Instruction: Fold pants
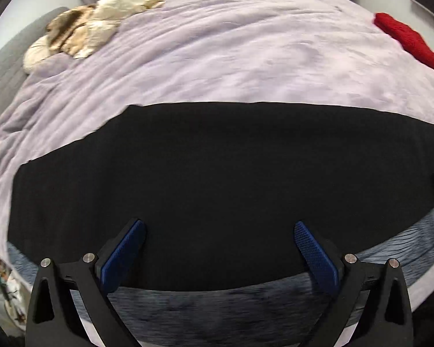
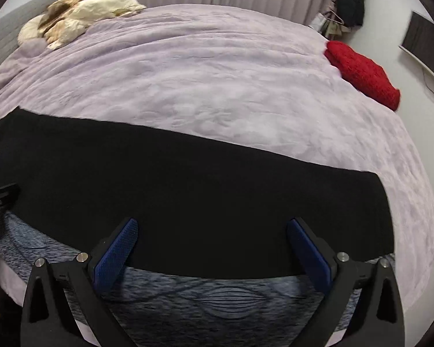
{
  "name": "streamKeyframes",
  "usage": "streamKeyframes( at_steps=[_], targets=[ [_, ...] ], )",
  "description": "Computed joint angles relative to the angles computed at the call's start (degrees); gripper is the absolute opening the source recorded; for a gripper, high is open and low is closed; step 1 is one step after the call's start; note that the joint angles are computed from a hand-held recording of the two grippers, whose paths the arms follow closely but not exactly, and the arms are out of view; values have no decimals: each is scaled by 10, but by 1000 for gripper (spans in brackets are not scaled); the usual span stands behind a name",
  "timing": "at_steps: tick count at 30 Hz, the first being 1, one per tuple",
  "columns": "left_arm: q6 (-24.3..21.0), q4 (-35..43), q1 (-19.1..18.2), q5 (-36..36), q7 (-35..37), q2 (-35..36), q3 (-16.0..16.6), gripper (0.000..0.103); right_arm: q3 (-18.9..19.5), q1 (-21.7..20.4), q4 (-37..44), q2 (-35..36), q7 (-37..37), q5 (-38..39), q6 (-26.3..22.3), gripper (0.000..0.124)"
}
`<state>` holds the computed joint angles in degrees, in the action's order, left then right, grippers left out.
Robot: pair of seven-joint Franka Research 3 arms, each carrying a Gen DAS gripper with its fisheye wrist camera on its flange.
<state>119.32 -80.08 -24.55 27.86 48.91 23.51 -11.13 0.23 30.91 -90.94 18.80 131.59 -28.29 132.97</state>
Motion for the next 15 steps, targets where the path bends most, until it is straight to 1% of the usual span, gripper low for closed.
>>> streamKeyframes(
  at_steps=[3, 4, 6, 8, 9, 12, 15],
  targets=[
    [-12, -34, 7, 18, -23, -26, 12, 103, -16, -9, -28, -22, 40, -15, -14, 103],
    [-26, -40, 4, 39, -32, -31, 16, 103, -17, -16, -38, -29, 52, -17, -12, 102],
    [-62, -49, -7, 98, -53, -38, 25, 103, -10, -30, -52, -36, 50, -7, 6, 102],
    [-92, -59, -11, 141, -65, -43, 29, 103, -10, -24, -42, -27, 62, -32, -7, 103],
    [-95, -69, -6, 146, -71, -50, 28, 103, -11, -17, -29, -19, 72, -53, -23, 103],
    [-72, -114, 26, 128, -84, -79, 22, 103, -12, -6, -14, -7, 90, -82, -41, 103],
    [-36, -161, 57, 103, -83, -113, 16, 103, -8, -13, -22, -13, 86, -70, -32, 103]
  ],
)
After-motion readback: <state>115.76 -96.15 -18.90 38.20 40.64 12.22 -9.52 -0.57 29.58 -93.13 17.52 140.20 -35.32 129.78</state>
